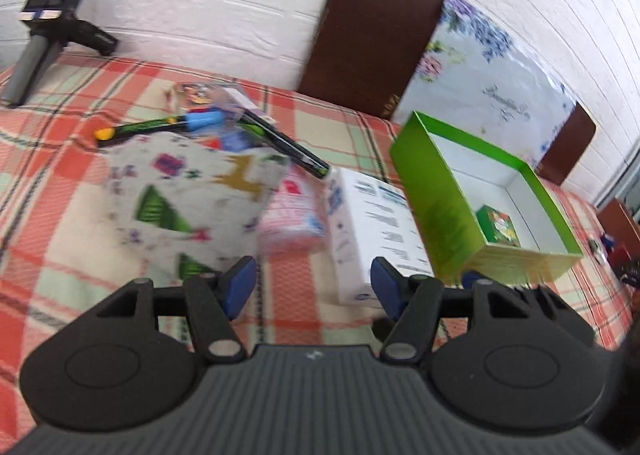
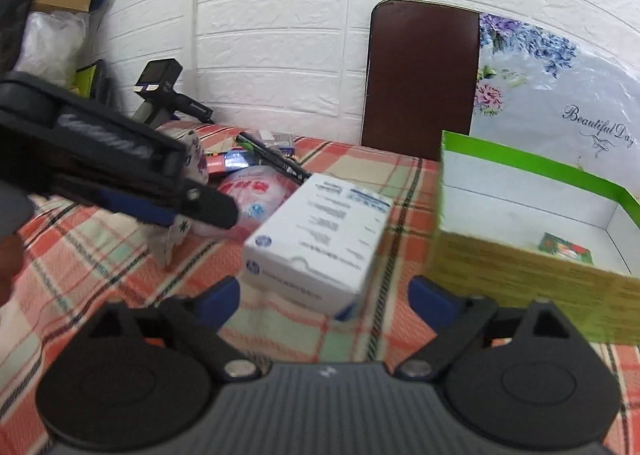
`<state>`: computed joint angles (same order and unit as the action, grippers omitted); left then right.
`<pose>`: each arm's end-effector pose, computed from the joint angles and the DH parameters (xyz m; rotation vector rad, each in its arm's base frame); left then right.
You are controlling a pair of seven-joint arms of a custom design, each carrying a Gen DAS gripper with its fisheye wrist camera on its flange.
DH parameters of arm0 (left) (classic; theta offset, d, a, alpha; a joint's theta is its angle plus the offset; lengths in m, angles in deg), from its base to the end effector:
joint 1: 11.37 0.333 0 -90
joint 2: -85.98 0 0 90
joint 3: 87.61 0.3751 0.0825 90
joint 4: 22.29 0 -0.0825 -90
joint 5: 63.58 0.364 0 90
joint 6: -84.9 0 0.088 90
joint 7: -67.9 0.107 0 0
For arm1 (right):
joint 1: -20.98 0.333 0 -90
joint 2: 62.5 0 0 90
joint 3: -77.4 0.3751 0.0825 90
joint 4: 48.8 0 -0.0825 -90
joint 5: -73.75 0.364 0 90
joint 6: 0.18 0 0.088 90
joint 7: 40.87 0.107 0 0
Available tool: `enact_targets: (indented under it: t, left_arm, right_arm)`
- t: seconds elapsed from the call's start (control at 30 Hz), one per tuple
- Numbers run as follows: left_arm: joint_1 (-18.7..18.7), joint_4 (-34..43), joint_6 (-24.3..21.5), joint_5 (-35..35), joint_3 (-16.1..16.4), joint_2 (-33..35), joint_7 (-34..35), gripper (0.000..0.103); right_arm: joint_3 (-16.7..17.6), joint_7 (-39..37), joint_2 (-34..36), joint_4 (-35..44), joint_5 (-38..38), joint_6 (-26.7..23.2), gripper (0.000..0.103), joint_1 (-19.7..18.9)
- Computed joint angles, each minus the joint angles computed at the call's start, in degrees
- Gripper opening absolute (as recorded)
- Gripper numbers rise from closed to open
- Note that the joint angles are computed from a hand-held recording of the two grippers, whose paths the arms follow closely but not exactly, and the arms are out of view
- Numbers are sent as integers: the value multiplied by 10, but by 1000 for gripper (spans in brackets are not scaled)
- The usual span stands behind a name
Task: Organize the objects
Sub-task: 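Reach to the white HP box and grasp it with the left gripper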
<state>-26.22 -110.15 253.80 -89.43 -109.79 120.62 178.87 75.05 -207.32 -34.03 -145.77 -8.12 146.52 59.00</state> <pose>0.6693 -0.3698 0.4706 -1.4514 2.2961 -1.3156 0.5647 0.4293 0.4013 -1.5999 1.6645 -0.9560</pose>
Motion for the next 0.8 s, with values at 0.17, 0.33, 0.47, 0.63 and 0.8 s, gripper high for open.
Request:
enact_targets:
  t: [0.17, 0.33, 0.47, 0.63, 0.8]
  left_arm:
    - [29, -25, 12, -26, -26, -12, 19, 66]
    - [55, -42, 5, -53, -54, -16, 56, 66]
    - [70, -44, -40, -87, -71, -17, 78, 66]
    - [62, -55, -98, -125, -68, -27, 111, 73]
    - [28, -81, -111, -127, -34, -49, 126, 73]
  right_arm:
    - [1, -60, 69, 94, 127, -9, 97, -20]
    - [-20, -77, 51, 57, 157, 8, 81, 4]
    - [-25, -36, 1, -23, 90, 5, 81, 44]
    - [15, -7, -42, -84, 25, 6, 82, 48]
    - [41, 0, -49, -93, 13, -41, 102, 49]
